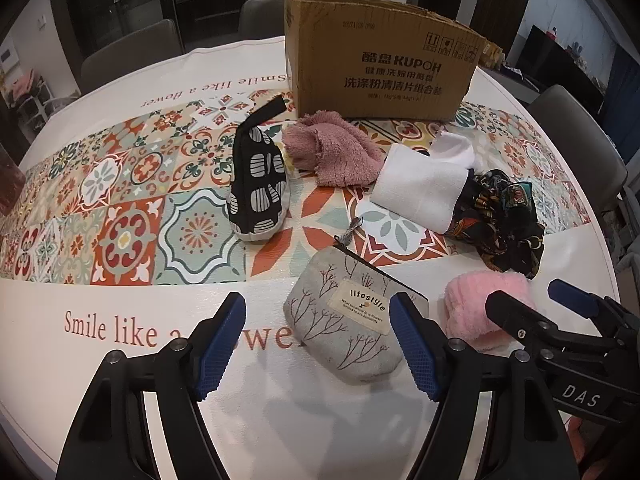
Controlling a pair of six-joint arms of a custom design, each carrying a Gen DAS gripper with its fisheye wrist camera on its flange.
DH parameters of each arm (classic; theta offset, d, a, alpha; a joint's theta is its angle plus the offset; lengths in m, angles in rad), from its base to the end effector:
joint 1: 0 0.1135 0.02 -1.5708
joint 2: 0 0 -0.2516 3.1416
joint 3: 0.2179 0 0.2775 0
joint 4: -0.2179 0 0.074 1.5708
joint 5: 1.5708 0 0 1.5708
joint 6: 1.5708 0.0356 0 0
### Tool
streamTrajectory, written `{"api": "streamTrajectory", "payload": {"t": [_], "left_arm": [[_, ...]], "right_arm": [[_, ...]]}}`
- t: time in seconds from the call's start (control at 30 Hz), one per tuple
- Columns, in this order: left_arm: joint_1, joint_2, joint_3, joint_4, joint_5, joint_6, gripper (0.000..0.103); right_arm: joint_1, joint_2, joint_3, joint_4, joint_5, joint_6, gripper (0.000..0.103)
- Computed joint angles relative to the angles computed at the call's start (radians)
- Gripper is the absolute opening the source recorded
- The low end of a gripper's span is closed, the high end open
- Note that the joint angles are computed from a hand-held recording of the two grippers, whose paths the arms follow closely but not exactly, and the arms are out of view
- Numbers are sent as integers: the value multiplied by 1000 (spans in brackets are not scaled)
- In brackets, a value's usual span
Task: Organize soft objects
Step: 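Grasp the grey pouch with the left tool while the right tool grasps the pink wristband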
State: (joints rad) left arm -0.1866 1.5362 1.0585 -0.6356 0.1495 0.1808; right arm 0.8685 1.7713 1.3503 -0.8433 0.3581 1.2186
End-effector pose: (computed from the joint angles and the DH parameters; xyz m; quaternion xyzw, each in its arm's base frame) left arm 0.3210 -0.0660 0.1957 0.1941 0.9518 -0.0734 0.2259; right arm 0.2513 0.2777 0.2017 0.1961 0.9529 0.0412 0.2277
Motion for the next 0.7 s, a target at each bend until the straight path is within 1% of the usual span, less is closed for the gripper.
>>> {"api": "streamTrajectory", "payload": {"t": [0.17, 0.33, 0.57, 0.7], "left_arm": [[-11, 39, 6, 6, -1, -21, 71], [-11, 69, 7, 12, 9, -39, 68], [0, 104, 6, 39, 50, -65, 61], [3, 121, 0, 56, 43, -71, 57]], "right_arm": [[-24, 4, -33, 34, -42, -11, 93], [-41, -5, -72, 79, -80, -9, 91], [-43, 14, -75, 117, -119, -30, 77], [-42, 26, -69, 127, -123, -40, 74]]}}
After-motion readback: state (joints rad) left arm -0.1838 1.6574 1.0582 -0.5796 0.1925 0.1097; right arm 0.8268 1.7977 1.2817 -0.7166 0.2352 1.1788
